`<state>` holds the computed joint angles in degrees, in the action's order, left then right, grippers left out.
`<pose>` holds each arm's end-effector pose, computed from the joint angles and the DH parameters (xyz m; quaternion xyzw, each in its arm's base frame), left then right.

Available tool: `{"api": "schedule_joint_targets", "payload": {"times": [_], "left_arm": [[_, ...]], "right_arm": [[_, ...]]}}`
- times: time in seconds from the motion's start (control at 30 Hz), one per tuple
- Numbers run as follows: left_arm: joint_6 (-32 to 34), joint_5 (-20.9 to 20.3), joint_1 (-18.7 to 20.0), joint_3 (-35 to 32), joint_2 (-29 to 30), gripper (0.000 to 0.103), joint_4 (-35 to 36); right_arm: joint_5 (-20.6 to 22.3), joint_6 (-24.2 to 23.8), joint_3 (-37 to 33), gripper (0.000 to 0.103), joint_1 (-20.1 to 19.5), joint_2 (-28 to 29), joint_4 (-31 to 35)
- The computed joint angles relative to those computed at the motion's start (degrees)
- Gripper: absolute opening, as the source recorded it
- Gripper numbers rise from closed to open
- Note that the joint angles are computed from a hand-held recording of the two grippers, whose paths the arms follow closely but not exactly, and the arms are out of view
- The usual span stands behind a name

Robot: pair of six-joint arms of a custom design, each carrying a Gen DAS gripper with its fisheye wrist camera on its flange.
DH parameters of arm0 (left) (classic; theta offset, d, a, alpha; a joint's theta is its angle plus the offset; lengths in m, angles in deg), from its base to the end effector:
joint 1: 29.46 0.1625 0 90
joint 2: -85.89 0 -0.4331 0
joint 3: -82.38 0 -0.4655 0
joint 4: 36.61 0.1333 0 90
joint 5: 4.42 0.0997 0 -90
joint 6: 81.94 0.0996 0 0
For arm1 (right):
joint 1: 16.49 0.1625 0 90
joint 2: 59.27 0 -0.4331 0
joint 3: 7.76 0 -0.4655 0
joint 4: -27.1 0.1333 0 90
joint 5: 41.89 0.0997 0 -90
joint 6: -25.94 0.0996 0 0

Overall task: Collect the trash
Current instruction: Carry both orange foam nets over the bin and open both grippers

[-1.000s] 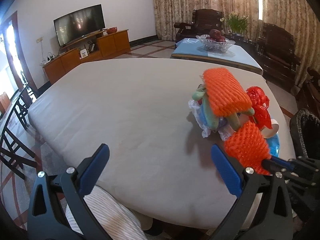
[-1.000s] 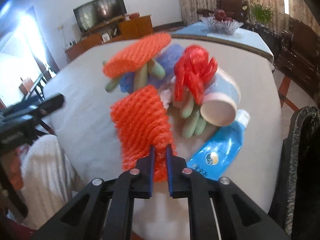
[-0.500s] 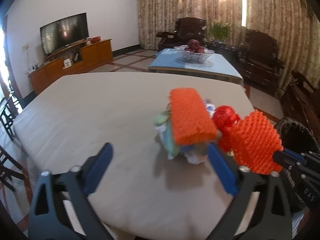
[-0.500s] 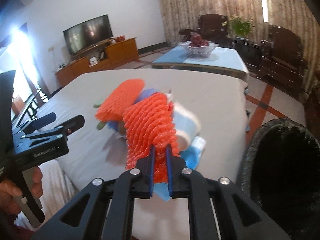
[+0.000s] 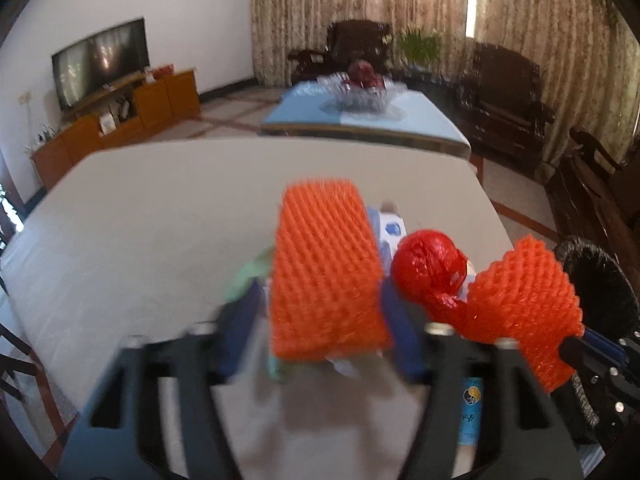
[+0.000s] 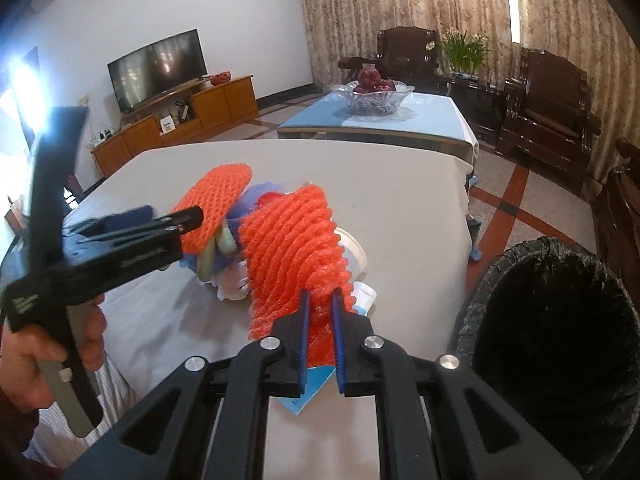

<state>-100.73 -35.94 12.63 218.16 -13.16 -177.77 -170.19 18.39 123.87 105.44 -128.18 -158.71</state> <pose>-0.1613 -0.4398 0.2862 0.1582 0.8533 -0.3580 0.3446 0.3228 -0.3826 0.1418 0.2179 -0.8839 0.3293 0.2506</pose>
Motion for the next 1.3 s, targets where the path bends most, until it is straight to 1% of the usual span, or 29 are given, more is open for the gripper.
{"api": "schedule_joint_targets", "payload": {"times": [0.03, 0.07, 0.1, 0.13, 0.27, 0.4, 0.47, 0.63, 0.77, 0.97, 1.07, 1.17, 1.3], "left_arm": [[-0.19, -1.27, 0.58, -0.22, 0.15, 0.032, 0.21], [-0.25, -2.0, 0.85, -0.31, 0.3, 0.021, -0.05], [-0.03, -1.75, 0.78, -0.21, 0.44, 0.012, -0.48], [0.38, -1.07, 0.37, 0.05, 0.48, 0.011, -1.15], [0.27, -0.16, -1.44, 1.16, -1.47, 0.009, -0.98], [-2.38, 1.1, -4.59, 1.75, -4.42, 0.009, 2.54], [-4.58, 1.59, -6.45, 1.72, -5.87, 0.009, 5.8], [-7.53, 1.13, -10.04, 1.87, -7.86, 0.009, 10.35], [-8.89, 0.22, -12.61, 2.62, -8.5, 0.009, 11.97], [-8.14, -1.6, -14.83, 3.18, -6.56, 0.008, 9.49], [-7.17, -3.27, -15.32, 3.04, -4.36, 0.008, 6.88], [-4.91, -5.79, -15.23, 2.58, -1.53, 0.008, 3.25], [-1.13, -9.99, -14.84, 1.71, 4.02, 0.008, -3.17]], "right_arm": [[0.13, 0.05, 0.09, 0.011, 0.04, -0.1, 0.1], [0.3, -0.02, 0.09, 0.011, 0.07, -0.29, 0.21], [0.39, -0.1, 0.13, 0.011, 0.18, -0.42, 0.15], [0.55, -0.16, 0.13, 0.011, 0.21, -0.56, 0.07], [1.04, 0.01, 0.23, 0.011, 0.84, -1.2, -0.38], [0.42, -0.28, 0.1, 0.011, 1.97, -1.75, -1.23], [-0.12, -0.15, 0.21, 0.011, 2.64, -2.32, -1.88], [-2.12, -0.19, 0.52, 0.011, 3.62, -4.08, -2.86], [-3.31, -0.13, 1.2, 0.011, 3.93, -5.86, -3.29], [-6.09, 0.36, 2.58, 0.011, 4.44, -9.18, -3.24], [-7.34, 0.6, 3.6, 0.011, 4.06, -11.38, -3.39], [-9.71, 0.18, 4.61, 0.011, 3.58, -13.39, -3.58], [-12.59, -0.03, 6.35, 0.011, 2.28, -16.54, -3.9]]}}
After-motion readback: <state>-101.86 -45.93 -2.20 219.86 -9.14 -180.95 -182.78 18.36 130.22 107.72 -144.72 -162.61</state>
